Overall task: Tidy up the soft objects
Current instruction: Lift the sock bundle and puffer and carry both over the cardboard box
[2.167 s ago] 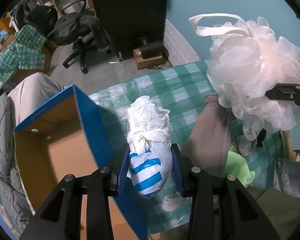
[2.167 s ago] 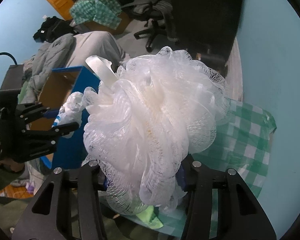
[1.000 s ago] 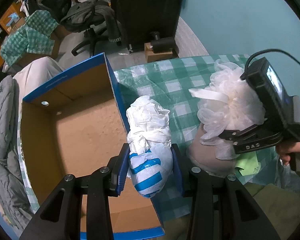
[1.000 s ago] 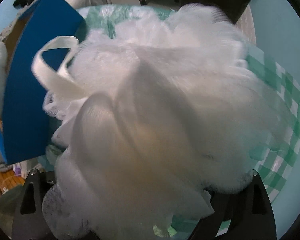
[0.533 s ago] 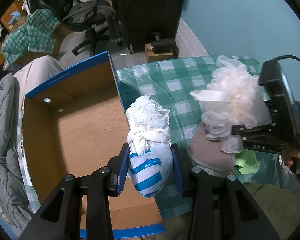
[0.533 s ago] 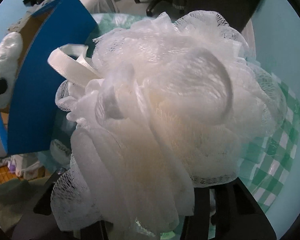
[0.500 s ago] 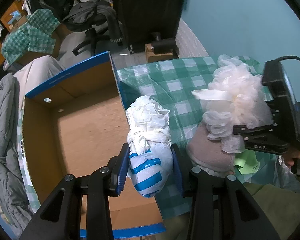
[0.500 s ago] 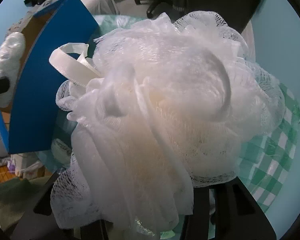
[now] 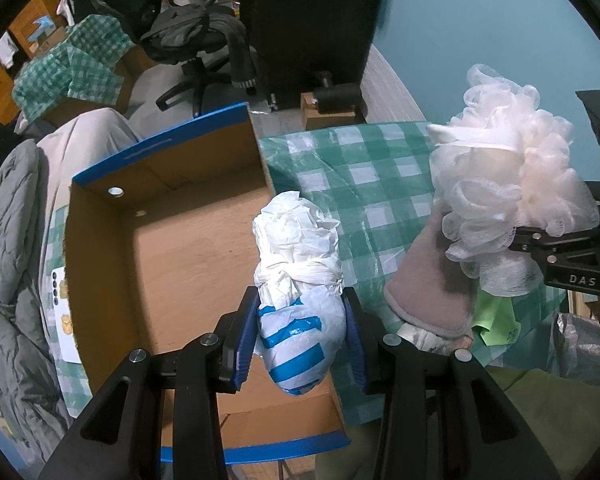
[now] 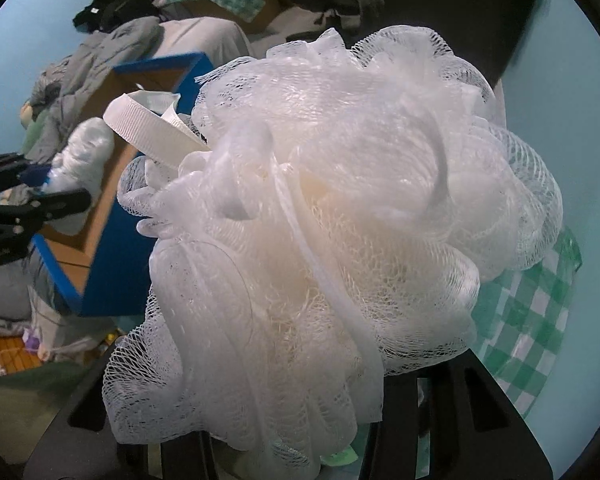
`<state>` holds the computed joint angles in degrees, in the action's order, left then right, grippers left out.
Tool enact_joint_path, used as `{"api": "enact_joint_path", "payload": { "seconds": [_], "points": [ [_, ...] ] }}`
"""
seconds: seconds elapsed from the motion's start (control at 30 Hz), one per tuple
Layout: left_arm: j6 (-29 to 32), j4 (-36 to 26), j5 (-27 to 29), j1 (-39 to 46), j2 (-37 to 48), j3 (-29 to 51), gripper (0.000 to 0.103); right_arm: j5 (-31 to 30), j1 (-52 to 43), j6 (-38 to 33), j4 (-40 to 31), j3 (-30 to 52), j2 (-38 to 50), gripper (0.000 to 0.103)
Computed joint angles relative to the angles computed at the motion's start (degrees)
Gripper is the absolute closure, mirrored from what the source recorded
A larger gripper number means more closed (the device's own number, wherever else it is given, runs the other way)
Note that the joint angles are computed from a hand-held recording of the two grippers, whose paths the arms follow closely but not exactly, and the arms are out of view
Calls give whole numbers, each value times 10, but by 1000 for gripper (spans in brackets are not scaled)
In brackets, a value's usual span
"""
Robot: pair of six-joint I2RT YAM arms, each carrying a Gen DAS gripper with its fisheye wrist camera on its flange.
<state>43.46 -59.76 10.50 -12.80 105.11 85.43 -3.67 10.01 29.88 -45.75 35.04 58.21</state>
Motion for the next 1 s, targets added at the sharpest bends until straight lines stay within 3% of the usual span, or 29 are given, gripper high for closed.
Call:
{"api": "enact_joint_path", "payload": {
  "seconds": [0.57,0.9,1.0],
  "points": [
    [4,-16,8,68,49,85,63,-46,-46,-110,-10,64,22,62],
    [9,-29,10,111,115,176,63,-56,-2,-99,36,136,120,62],
    [8,-35,10,122,137,208,63,-49,30,-84,63,176,184,62]
  ]
}}
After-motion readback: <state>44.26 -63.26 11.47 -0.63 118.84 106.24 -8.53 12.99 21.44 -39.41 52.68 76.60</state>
